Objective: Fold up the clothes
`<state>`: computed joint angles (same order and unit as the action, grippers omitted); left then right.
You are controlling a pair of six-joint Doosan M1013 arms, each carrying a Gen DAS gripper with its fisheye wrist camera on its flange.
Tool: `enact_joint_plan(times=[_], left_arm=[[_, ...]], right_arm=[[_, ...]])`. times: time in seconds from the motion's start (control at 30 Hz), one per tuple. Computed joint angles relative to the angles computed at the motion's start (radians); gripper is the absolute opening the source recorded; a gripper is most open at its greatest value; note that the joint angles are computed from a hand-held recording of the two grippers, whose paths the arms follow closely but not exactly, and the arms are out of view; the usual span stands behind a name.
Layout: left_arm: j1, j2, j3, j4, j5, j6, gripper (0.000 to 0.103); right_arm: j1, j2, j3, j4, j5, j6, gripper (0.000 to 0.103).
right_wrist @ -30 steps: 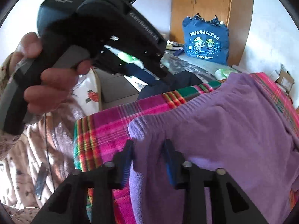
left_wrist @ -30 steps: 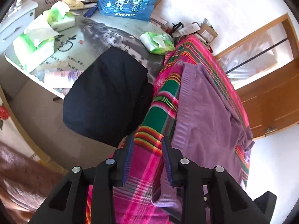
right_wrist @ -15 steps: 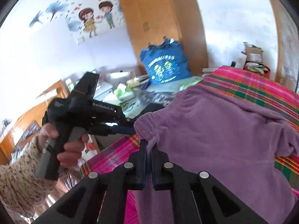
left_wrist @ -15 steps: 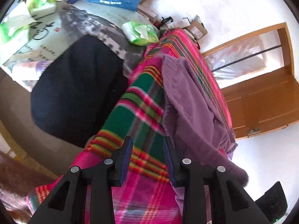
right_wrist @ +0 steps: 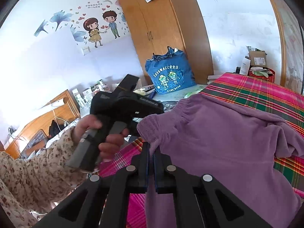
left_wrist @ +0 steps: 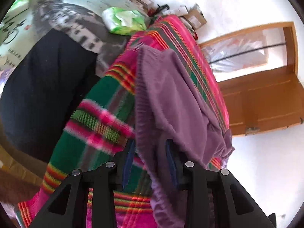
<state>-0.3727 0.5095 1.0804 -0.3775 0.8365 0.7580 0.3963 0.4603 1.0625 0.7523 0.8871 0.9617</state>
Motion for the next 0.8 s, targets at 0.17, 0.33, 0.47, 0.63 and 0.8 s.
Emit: enact_joint_plan(times=[0.17, 0.33, 0.47, 0.63, 0.8], left_arm=[[-0.004, 0.009, -0.020, 0.027, 0.034, -0.019, 0.020], [-0.001, -0.003, 0.007, 0.001, 0.022, -0.018, 0.010], [0.005, -0.002, 0.014, -0.066, 0.030, -0.013, 0.015], [0.007, -0.004, 0.024, -0.108, 0.022, 0.014, 0.015], [0.010, 0.001, 0.023, -0.119, 0.017, 0.010, 0.008]], right_arm=[[0.002, 0.001, 0.000, 0.009, 0.013, -0.008, 0.004], [0.003, 0.007, -0.007, 0.007, 0.028, 0.002, 0.004], [0.004, 0.010, -0.010, 0.006, 0.031, 0.005, 0.004], [0.004, 0.010, -0.011, 0.003, 0.030, 0.010, 0.004], [0.005, 0.012, -0.014, 0.003, 0.038, 0.010, 0.004]])
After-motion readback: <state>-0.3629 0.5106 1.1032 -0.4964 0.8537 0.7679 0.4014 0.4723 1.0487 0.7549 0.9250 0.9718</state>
